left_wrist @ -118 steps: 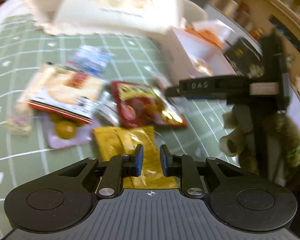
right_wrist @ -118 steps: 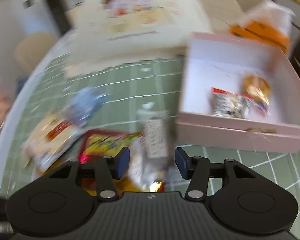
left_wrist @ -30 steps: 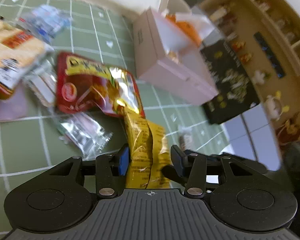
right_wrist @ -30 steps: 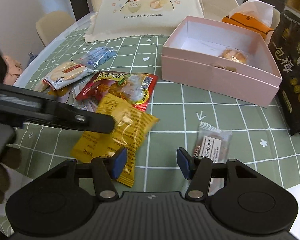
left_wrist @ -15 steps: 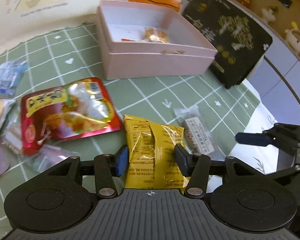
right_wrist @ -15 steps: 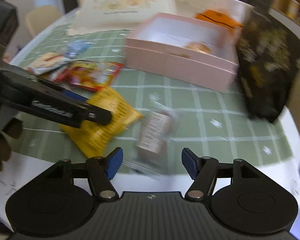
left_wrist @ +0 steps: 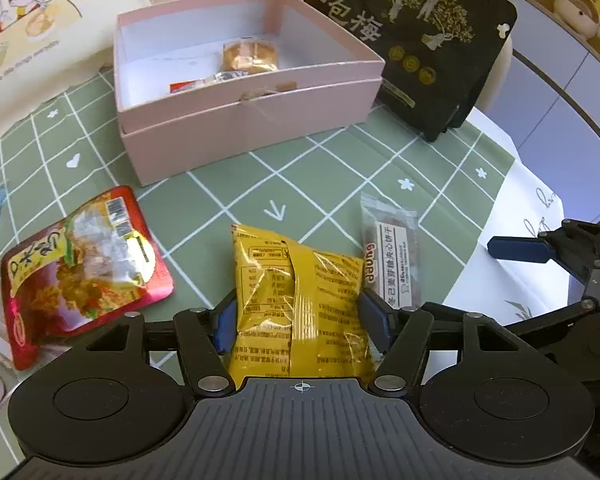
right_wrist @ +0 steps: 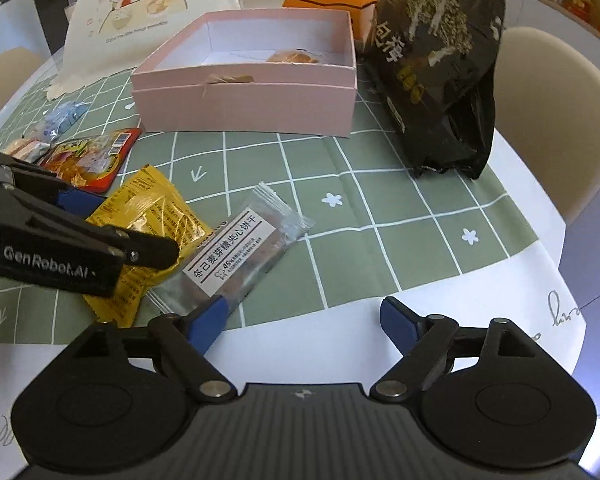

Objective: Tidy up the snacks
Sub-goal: 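Lift the yellow packet with the left tool while the right tool releases the biscuit packet on the table, then grasp the brown biscuit packet with the right tool while the left tool lifts the yellow packet, then carry both packets over the pink box and open both tools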

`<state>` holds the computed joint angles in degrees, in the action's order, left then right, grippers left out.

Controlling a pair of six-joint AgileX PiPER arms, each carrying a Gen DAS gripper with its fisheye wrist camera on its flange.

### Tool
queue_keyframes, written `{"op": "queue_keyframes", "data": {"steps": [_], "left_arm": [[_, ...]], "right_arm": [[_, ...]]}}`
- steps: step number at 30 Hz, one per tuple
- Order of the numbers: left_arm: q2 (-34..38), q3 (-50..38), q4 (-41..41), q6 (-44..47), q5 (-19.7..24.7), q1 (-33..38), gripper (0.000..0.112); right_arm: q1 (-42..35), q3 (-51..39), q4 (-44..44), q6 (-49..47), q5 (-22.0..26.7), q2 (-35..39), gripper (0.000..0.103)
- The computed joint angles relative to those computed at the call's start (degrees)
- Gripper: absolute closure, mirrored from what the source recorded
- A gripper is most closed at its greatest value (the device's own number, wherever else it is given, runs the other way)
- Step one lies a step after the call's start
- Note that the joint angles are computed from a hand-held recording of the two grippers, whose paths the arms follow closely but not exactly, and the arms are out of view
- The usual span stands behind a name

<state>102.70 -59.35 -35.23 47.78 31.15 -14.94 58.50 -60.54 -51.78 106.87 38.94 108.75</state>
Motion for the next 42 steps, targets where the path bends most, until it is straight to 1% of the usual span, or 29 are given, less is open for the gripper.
{"op": "queue_keyframes", "data": {"steps": [2,3,4,5,6,8,9,11,14,15,16,17,18,19,20,21,24,25,28,29,30,32,33,35,37,39,42], "left_arm": [[0.03,-0.14,-0.48,0.29,0.47,0.13,0.046],[-0.02,-0.25,-1.11,0.58,1.22,0.60,0.050],[-0.17,-0.29,-1.93,0.83,2.05,1.29,0.057],[-0.51,-0.12,-3.66,2.17,3.26,2.50,0.061],[-0.98,0.12,-5.15,3.40,4.64,3.75,0.067],[-2.12,1.05,-5.98,4.43,6.69,6.43,0.070],[-2.97,1.95,-5.99,5.22,6.94,7.60,0.072],[-5.05,4.25,-6.06,7.04,7.47,10.32,0.073],[-7.60,6.57,-7.86,10.52,10.10,14.91,0.079],[-8.50,7.13,-8.44,11.66,11.05,16.35,0.080],[-9.46,7.65,-9.05,12.80,12.00,17.72,0.083],[-10.33,8.03,-9.55,13.75,12.92,18.85,0.084],[-11.12,8.22,-9.93,14.60,13.95,19.90,0.085],[-11.88,8.30,-10.29,15.55,15.01,20.95,0.085],[-12.69,8.30,-10.68,16.53,16.08,21.97,0.085],[-13.39,8.19,-11.13,17.51,17.04,22.86,0.085],[-14.66,7.29,-12.43,18.66,18.80,24.37,0.085],[-14.87,6.37,-12.89,18.86,20.09,25.07,0.085],[-14.07,-0.59,-14.95,17.18,27.37,27.52,0.085],[-13.72,-4.19,-16.28,17.00,29.76,28.19,0.085],[-13.82,-7.26,-17.52,17.02,30.60,28.24,0.085],[-14.07,-13.79,-20.38,17.11,29.74,27.43,0.085],[-13.57,-16.81,-22.24,17.05,29.35,26.93,0.085],[-10.43,-23.99,-27.06,15.95,28.82,25.69,0.085],[-6.01,-31.32,-29.33,13.13,26.94,23.59,0.085],[0.34,-40.89,-26.84,7.70,24.87,20.49,0.085],[11.98,-55.88,-20.36,-2.58,25.11,16.11,0.085]], "right_arm": [[-0.42,0.63,0.34,0.15,-0.65,-0.57,0.019],[-0.67,0.58,0.91,-0.20,-0.70,-0.67,0.019],[-0.94,0.48,1.55,-0.26,-0.83,-0.83,0.019],[-1.51,0.80,2.07,0.61,-1.69,-1.48,0.019],[-2.43,1.62,1.68,2.60,-3.89,-2.34,0.019],[-4.82,3.33,0.16,7.63,-9.61,-4.01,0.019],[-5.72,2.88,0.22,8.83,-11.01,-3.73,0.019],[-7.13,-0.22,3.40,5.85,-11.71,-1.70,0.020],[-6.55,-8.81,8.28,-3.92,-6.46,3.44,0.021],[-5.94,-11.99,9.49,-7.76,-4.27,5.29,0.022],[-5.14,-15.39,10.13,-11.50,-1.74,7.39,0.025],[-4.18,-18.66,10.24,-15.00,1.12,9.43,0.034],[-2.81,-22.25,9.53,-18.63,4.79,11.64,0.040],[-1.88,-23.87,8.91,-20.68,6.16,12.38,0.058],[-1.72,-24.56,9.77,-23.65,5.58,12.41,0.064],[-1.74,-25.00,11.42,-26.66,4.69,12.18,0.064],[-1.26,-24.19,11.97,-29.11,4.34,10.36,0.064],[-1.25,-23.43,11.70,-29.22,4.48,8.84,0.065],[-1.73,-19.62,8.30,-27.14,4.72,0.80,0.065],[-1.94,-18.85,5.82,-26.65,5.49,-2.25,0.065],[-2.06,-18.82,2.42,-26.52,7.32,-5.39,0.065],[-2.35,-20.44,-4.23,-26.63,11.69,-10.00,0.065],[-2.96,-21.74,-6.67,-27.34,13.02,-11.80,0.064],[-5.17,-25.18,-9.38,-30.02,13.78,-14.08,0.064],[-6.96,-28.71,-10.95,-32.89,14.53,-14.04,0.064],[-8.57,-31.98,-12.16,-35.53,15.60,-12.86,0.064],[-11.48,-33.65,-9.33,-38.11,13.89,-12.09,0.064]]}}
